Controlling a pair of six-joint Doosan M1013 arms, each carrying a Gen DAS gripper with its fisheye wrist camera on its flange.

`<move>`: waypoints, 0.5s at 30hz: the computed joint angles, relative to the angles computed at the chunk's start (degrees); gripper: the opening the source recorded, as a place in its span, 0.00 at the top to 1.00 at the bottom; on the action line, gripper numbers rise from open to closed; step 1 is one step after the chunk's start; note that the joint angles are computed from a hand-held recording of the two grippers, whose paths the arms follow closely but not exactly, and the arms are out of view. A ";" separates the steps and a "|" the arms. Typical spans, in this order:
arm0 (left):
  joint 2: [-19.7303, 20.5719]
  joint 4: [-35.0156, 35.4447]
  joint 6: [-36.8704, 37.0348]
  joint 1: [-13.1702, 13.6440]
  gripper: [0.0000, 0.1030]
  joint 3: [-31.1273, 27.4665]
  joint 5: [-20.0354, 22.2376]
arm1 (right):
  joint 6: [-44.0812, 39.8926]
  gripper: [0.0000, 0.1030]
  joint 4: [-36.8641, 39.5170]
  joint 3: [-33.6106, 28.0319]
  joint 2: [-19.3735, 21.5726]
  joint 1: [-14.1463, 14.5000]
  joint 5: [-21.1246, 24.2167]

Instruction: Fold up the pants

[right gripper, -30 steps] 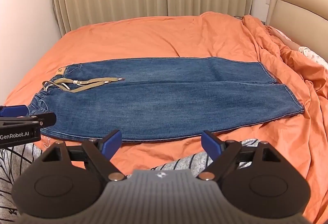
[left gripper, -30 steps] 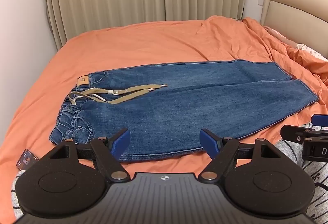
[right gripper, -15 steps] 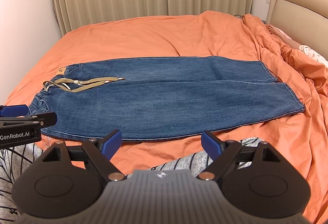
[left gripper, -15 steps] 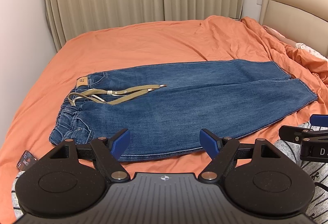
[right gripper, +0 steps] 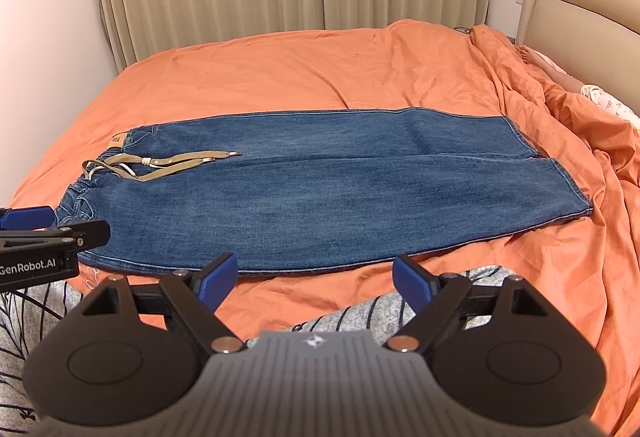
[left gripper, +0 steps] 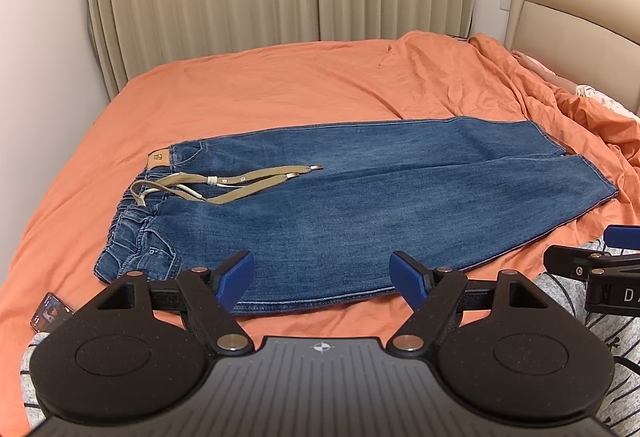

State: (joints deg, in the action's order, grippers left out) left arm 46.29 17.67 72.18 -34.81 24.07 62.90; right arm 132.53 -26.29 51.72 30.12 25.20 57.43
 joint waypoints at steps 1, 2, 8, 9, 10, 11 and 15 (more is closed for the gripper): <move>0.05 0.00 0.09 0.00 0.13 -0.11 0.09 | 0.00 0.21 0.00 0.00 0.00 0.00 0.00; 0.10 -0.03 0.25 -0.03 0.13 -0.21 0.14 | 0.05 0.21 -0.02 0.02 0.00 0.00 -0.05; 0.03 -0.17 0.30 -0.03 0.13 -0.07 0.02 | 0.01 0.21 0.09 -0.06 0.02 -0.01 0.10; -0.01 -0.13 0.24 -0.09 0.13 -0.02 -0.03 | 0.01 0.21 0.09 -0.06 0.02 -0.01 0.10; 0.04 -0.13 0.20 -0.04 0.13 -0.10 0.03 | 0.01 0.21 0.09 -0.06 0.02 -0.01 0.10; 0.07 -0.12 0.20 -0.05 0.13 -0.16 0.09 | 0.06 0.21 0.02 -0.05 0.02 0.00 0.11; 0.12 -0.14 0.21 -0.04 0.13 -0.27 0.17 | -0.02 0.21 0.17 -0.02 -0.01 -0.02 0.09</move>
